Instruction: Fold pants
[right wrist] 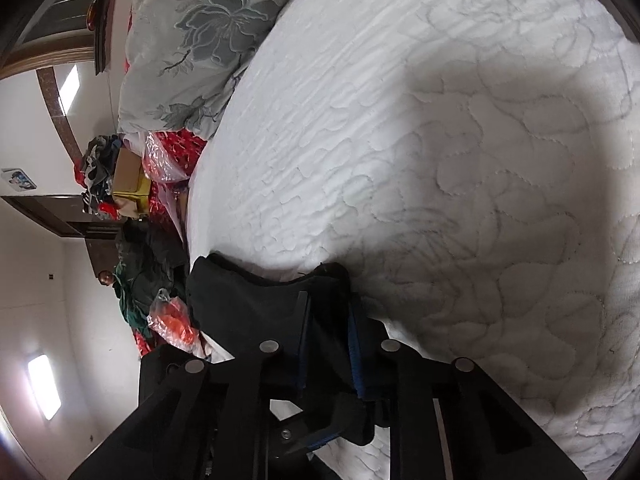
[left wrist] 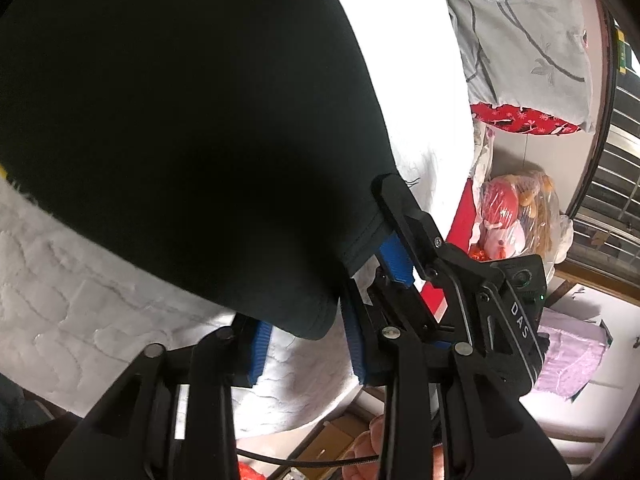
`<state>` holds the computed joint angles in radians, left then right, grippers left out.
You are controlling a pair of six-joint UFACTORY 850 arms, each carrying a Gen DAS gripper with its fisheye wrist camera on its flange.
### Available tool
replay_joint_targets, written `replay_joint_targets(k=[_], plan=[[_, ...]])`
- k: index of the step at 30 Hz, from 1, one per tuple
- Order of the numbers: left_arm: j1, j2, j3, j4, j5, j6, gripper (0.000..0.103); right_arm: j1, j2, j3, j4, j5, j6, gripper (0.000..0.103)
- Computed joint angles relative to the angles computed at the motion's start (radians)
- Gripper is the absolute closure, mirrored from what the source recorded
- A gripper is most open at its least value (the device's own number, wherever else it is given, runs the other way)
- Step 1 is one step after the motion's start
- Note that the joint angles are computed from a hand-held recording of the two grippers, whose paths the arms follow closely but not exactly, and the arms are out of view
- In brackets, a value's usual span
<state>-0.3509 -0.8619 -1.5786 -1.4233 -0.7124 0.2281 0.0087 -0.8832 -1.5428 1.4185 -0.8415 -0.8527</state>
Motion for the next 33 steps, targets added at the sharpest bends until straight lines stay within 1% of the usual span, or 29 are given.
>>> replay_joint_targets(k=[3, 6, 12, 20, 24, 25, 27, 28, 30, 31, 32, 33], plan=[[0.009, -0.012, -0.011, 0.017, -0.037, -0.004, 0.088, 0.004, 0.002, -0.001, 0.000, 0.015, 0.008, 0.087], [0.022, -0.014, -0.017, 0.009, -0.077, -0.003, 0.092, 0.006, 0.012, 0.012, 0.014, 0.030, 0.007, 0.088], [0.039, 0.017, 0.009, -0.004, -0.112, 0.046, 0.092, 0.023, 0.071, 0.069, 0.051, 0.077, -0.035, 0.090], [0.083, 0.068, 0.076, -0.079, -0.151, 0.134, 0.092, 0.060, 0.128, 0.102, 0.097, 0.123, -0.047, 0.092], [0.103, 0.093, 0.112, -0.113, -0.150, 0.174, 0.092, 0.092, 0.141, 0.086, 0.085, 0.146, -0.031, 0.092], [0.108, 0.103, 0.127, -0.111, -0.148, 0.186, 0.092, 0.098, 0.143, 0.083, 0.084, 0.147, -0.030, 0.092], [0.107, 0.101, 0.126, -0.092, -0.131, 0.188, 0.092, 0.111, 0.146, 0.077, 0.058, 0.176, -0.002, 0.092], [0.105, 0.097, 0.125, -0.096, -0.129, 0.189, 0.092, 0.116, 0.146, 0.074, 0.020, 0.213, 0.028, 0.092], [0.095, 0.077, 0.107, -0.081, -0.120, 0.173, 0.092, 0.112, 0.140, 0.071, -0.037, 0.234, 0.071, 0.088], [0.092, 0.068, 0.101, -0.073, -0.125, 0.162, 0.092, 0.106, 0.141, 0.078, -0.072, 0.258, 0.114, 0.088], [0.089, 0.056, 0.096, -0.069, -0.138, 0.146, 0.092, 0.097, 0.144, 0.091, -0.065, 0.261, 0.116, 0.087], [0.089, 0.052, 0.093, -0.067, -0.146, 0.135, 0.092, 0.085, 0.147, 0.107, -0.038, 0.247, 0.098, 0.084]])
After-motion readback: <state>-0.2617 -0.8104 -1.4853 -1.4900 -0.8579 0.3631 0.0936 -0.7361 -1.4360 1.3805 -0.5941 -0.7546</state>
